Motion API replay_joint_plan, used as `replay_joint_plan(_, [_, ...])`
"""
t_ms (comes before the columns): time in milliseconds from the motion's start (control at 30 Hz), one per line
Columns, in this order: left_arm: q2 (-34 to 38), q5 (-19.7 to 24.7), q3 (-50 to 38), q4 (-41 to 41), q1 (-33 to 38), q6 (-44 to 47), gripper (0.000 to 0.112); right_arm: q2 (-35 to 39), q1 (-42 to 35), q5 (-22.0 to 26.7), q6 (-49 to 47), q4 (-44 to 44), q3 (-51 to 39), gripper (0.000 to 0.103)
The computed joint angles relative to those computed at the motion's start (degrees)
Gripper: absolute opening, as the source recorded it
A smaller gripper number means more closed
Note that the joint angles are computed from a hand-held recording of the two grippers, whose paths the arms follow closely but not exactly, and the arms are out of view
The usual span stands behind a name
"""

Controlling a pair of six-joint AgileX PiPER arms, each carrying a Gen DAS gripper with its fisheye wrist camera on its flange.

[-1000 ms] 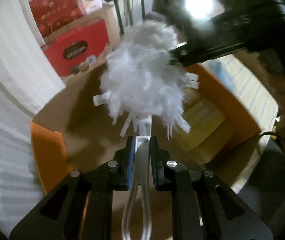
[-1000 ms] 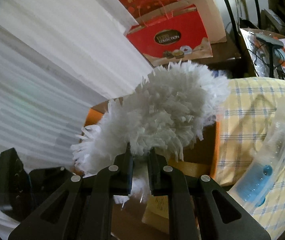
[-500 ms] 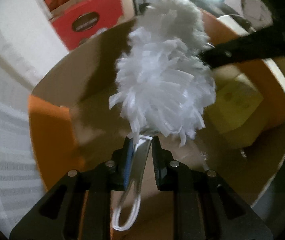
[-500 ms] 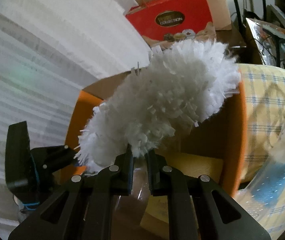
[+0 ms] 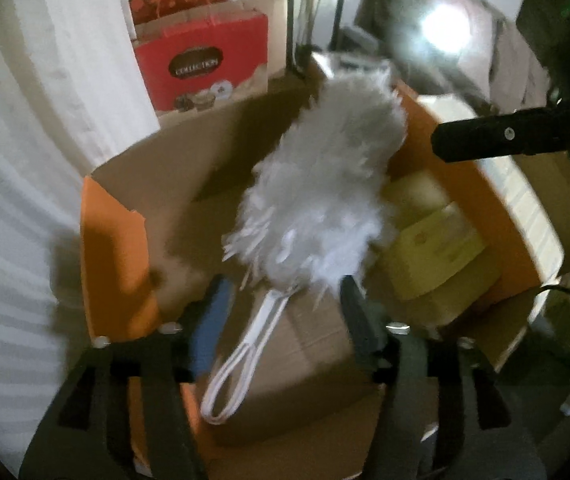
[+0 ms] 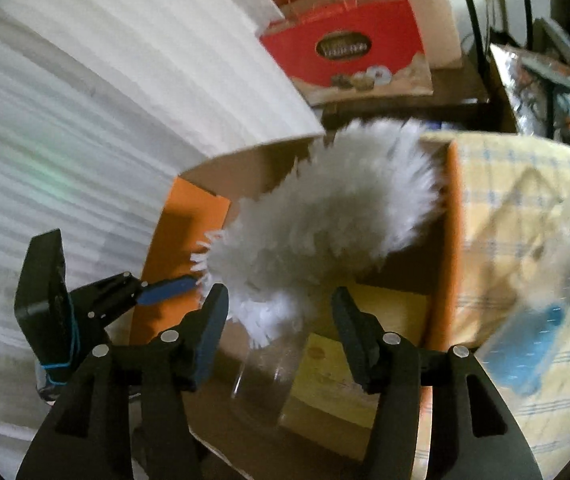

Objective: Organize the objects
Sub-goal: 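Lower the duster into the tray box and open both tools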

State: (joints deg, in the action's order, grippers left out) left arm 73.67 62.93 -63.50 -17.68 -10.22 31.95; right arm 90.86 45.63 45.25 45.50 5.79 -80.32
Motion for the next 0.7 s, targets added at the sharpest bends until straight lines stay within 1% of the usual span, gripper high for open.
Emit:
replay_joint_plan(33, [-0.5,0.1,-0.1,-1.2,0.0,-0.4,0.068,-0.6,-0.1,0.4,0.3,-0.9,-0.2,0.059])
replay_joint_plan(133, [-2.6,0.7,0.0,-3.6,0.2,-1.0,0.077,-2.9,0.4,2.0,2.3,-4.6,-0.2,0.062])
replay_joint_plan(200, [-3.1,0.2,0.3,-4.4,-0.6,-1.9,0.079,-3.9,0.7,3.3,3.6,-7.0,-0.3,0.067])
replay_joint_plan(233, [-3.3,0.2,0.3,-4.7,-1.1,-2.4,0.082,-4.5,0.7,3.9,4.0,-7.9,-0.2,0.067])
replay_joint_plan(333, [-3.0,-1.6,0.3,-4.7,-2.8,-4.4,0.091,-6.3,0.7,5.3,4.8,-9.2,1.0,0.068])
replay_joint_plan(467, [-5.1,-2.2,0.9,-4.6,-5.5,-7.8,0.096,-9.0,2.2,8.0,7.3,-13.5,2.1,0.075])
replay_joint_plan(533, [-6.4,-3.3,1.4,-4.5,-7.3,-9.0,0.102,-10.6,3.4,9.9,9.1,-16.5,2.9,0.077])
replay_joint_plan(633, [-8.0,-5.5,1.7,-2.2,-10.2,-12.2,0.103,-12.8,4.9,12.6,11.1,-19.7,4.1,0.08])
replay_joint_plan(700, [-8.5,-5.9,1.4,-2.4,-11.2,-13.4,0.103,-14.0,5.5,14.8,12.3,-22.0,4.9,0.081])
